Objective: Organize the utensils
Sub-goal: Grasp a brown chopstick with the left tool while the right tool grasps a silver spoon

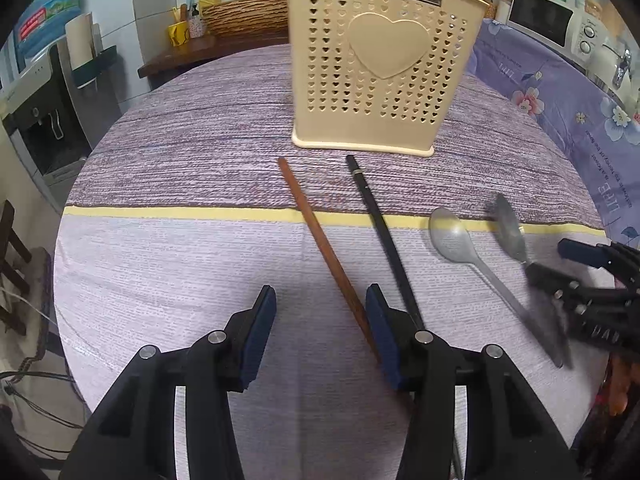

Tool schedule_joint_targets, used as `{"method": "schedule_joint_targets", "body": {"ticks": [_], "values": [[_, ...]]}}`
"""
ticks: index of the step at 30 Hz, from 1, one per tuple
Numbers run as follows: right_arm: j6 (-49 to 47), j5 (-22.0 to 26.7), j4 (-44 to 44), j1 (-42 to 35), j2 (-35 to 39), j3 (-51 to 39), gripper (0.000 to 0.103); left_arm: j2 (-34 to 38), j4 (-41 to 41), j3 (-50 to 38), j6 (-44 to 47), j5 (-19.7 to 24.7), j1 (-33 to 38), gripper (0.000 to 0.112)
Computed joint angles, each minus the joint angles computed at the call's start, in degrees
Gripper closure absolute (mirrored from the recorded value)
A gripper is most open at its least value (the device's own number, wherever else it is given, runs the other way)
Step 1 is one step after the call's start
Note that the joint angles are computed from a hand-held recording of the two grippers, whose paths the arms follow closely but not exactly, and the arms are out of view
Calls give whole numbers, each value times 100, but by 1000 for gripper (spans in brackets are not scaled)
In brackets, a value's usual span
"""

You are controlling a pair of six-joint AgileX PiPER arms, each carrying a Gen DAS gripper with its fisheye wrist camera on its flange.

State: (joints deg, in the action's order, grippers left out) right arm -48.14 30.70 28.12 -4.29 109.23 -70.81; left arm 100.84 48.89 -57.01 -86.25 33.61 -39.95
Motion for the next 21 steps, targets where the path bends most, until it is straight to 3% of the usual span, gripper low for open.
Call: {"method": "schedule_joint_targets", "body": {"ticks": [4,10,17,21], "values": [[-187,129,63,-98,59,-99,35,-188,-169,201,164,-278,243,65],[278,250,93,-24,163,-298,34,-131,-276,117,204,-576,564,65],[1117,-137,-532,441,225,-344,34,415,-659,-682,941,-265,862,65],[1414,-174,-674,521,373,-564,35,700,-763,-1128,1252,66,896,74]]}}
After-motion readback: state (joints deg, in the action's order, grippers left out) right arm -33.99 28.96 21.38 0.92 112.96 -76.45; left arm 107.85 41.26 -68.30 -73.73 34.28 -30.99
